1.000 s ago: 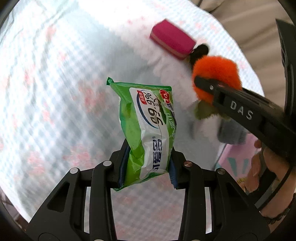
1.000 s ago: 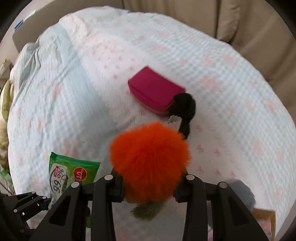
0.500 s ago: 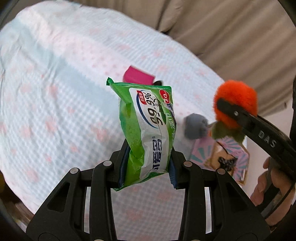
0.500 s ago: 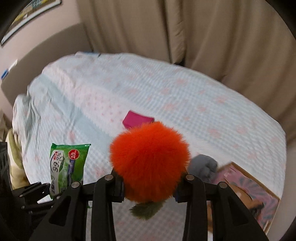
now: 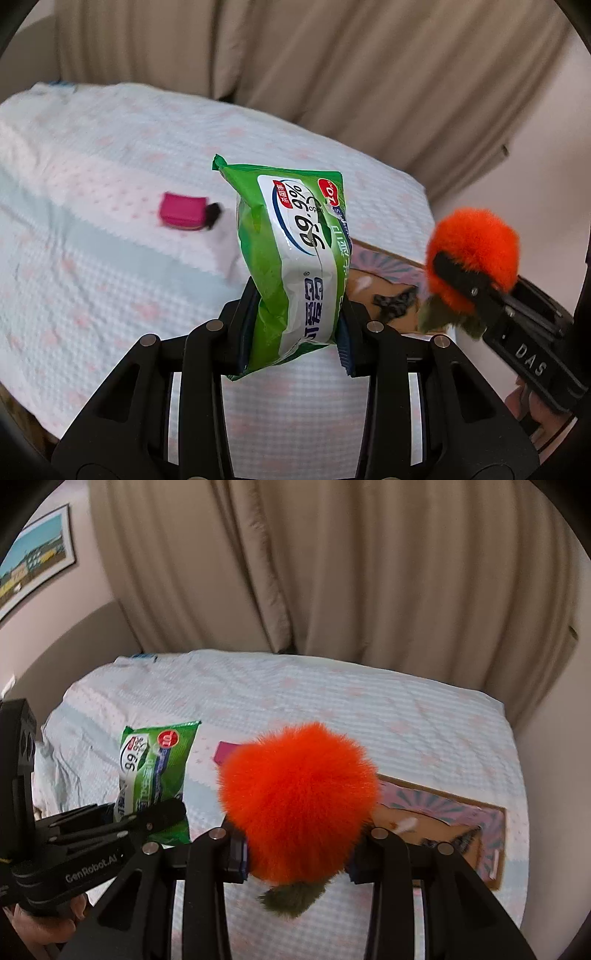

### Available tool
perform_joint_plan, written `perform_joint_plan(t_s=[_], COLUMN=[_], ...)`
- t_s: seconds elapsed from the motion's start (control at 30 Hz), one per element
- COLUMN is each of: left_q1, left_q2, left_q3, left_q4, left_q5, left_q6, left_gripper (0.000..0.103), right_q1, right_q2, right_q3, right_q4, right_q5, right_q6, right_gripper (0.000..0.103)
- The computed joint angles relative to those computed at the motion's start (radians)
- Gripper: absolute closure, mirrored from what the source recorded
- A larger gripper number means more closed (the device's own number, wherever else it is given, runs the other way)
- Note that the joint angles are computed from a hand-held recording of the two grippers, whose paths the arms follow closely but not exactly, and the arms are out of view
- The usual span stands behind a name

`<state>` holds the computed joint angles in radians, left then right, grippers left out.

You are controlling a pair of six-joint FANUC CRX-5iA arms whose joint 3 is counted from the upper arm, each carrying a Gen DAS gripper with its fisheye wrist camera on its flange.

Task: Organize soft objects
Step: 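Carry the wipes pack and orange pompom over the cardboard box with both tools, then open both tools to drop the wipes and pompom into the box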

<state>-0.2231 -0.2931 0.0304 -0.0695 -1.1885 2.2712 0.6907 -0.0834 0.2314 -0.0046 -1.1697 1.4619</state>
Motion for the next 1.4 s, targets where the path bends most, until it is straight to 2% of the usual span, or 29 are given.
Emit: perform_joint_plan(t_s=[0.17, 0.33, 0.53, 0.67, 1.03, 1.17, 1.4], left_q1=[-0.139, -0.223, -0.257, -0.255, -0.203, -0.185, -0.158], left_q2=[0.139, 0.287, 0.459, 0.563, 0.807, 0.899, 0.994], left_q3=[0.154, 0.286, 0.412, 0.478, 0.631, 0.72, 0.804], left_q4=[-0.061, -0.081, -0.046, -0.007, 0.094, 0.104, 0.152], left_q5=[-0.017, -0.029, -0.054, -0.077, -0.184, -0.256, -0.306], left_q6=[0.09, 0.144, 0.138, 0.102, -0.047, -0.124, -0.201], left_gripper=[0.07, 0.07, 0.07, 0.07, 0.07, 0.07, 0.07], right_q1=[-0.124, -0.283, -0.453, -0.517, -0.567, -0.558, -0.554], right_q2=[-0.027, -0.007, 0.08, 0.142, 0.329, 0.366, 0.411], right_q3=[0.004, 0.038, 0.091, 0.118, 0.169, 0.158, 0.148], right_q4=[-0.056, -0.135, -0.22, -0.248, -0.249, -0.227, -0.195], right_q5=[-0.037, -0.088, -0.134, -0.152, -0.169, -0.154, -0.148], right_q6=[0.073, 0.184, 0.279, 0.321, 0.307, 0.264, 0.232], right_gripper=[0.069, 0.069, 0.069, 0.069, 0.069, 0.069, 0.067])
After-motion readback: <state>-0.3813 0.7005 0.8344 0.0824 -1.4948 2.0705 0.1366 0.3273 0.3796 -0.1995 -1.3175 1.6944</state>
